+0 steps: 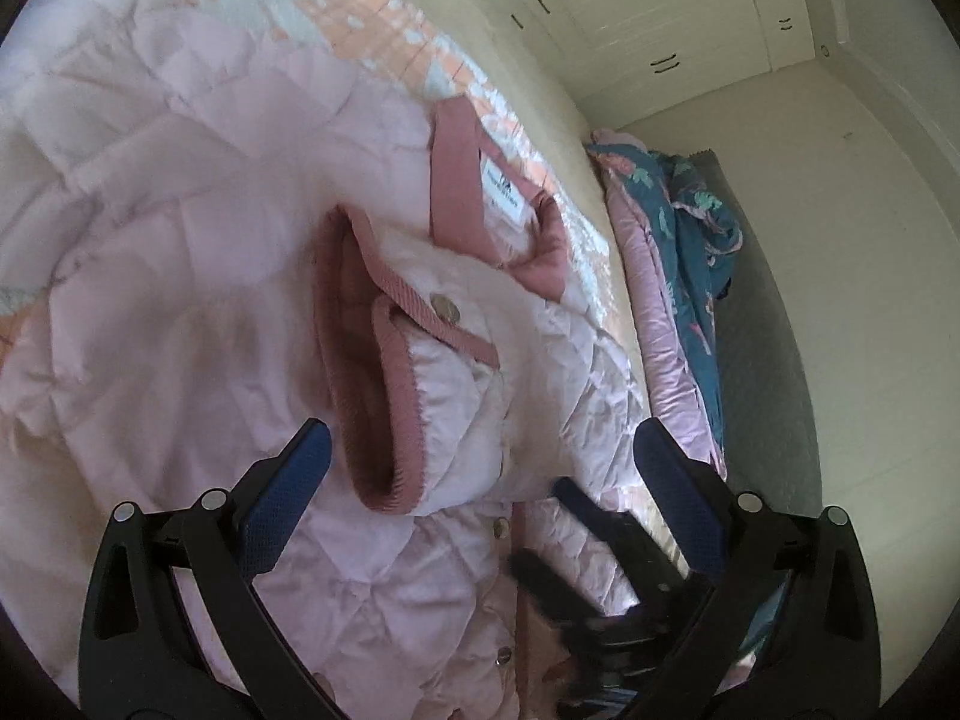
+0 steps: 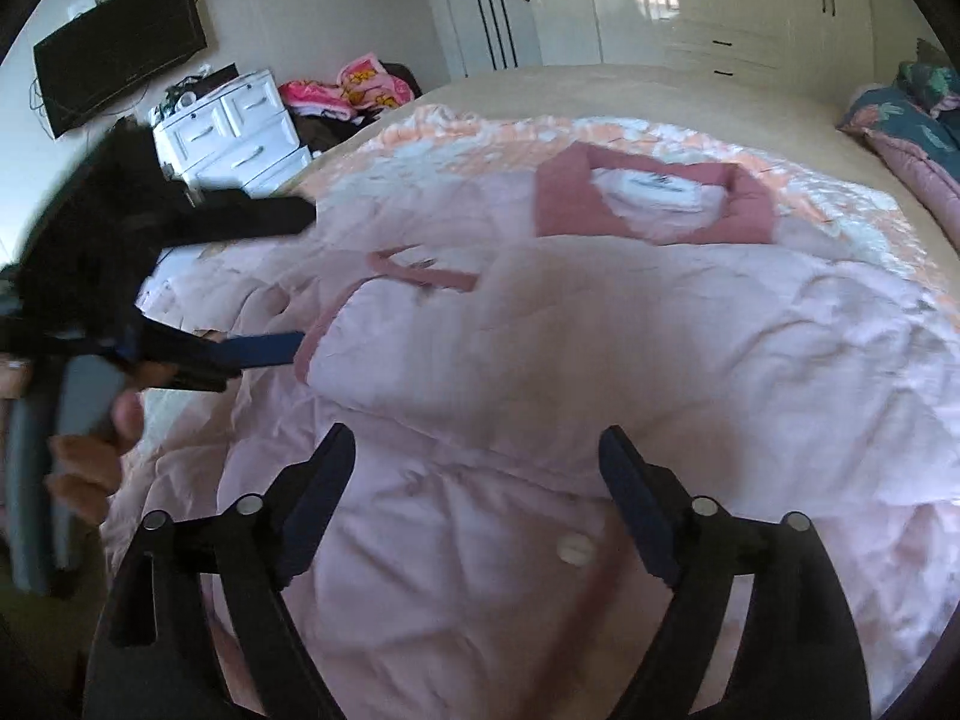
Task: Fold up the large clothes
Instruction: 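Lay the sleeve down and open the right tool while the left tool grasps the trimmed front edge, then fold the trimmed front edge over the body with the left tool and release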
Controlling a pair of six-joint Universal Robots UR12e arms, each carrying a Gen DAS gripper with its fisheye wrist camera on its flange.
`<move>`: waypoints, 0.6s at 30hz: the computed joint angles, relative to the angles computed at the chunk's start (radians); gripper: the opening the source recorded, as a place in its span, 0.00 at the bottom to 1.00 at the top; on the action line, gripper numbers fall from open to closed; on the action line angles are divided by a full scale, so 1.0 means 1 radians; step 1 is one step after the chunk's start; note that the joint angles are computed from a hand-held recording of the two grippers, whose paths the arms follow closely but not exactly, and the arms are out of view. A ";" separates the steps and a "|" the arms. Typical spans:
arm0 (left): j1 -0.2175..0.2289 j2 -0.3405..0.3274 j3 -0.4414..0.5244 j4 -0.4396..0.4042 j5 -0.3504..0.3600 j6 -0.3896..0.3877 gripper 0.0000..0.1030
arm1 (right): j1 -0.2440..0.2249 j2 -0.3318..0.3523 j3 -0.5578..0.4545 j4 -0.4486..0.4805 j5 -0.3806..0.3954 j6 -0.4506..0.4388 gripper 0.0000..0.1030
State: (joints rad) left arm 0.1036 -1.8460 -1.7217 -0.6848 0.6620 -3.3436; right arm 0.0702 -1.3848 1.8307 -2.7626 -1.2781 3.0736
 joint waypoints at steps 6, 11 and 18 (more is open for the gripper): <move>-0.042 -0.015 0.017 -0.036 0.116 0.053 0.90 | -0.064 -0.051 0.036 -0.003 -0.081 0.017 0.81; -0.066 -0.014 0.011 -0.026 0.219 0.087 0.38 | -0.139 -0.069 0.082 -0.086 -0.105 0.131 0.81; -0.067 0.019 0.004 0.079 0.255 0.139 0.12 | -0.201 -0.075 0.083 -0.117 -0.105 0.222 0.81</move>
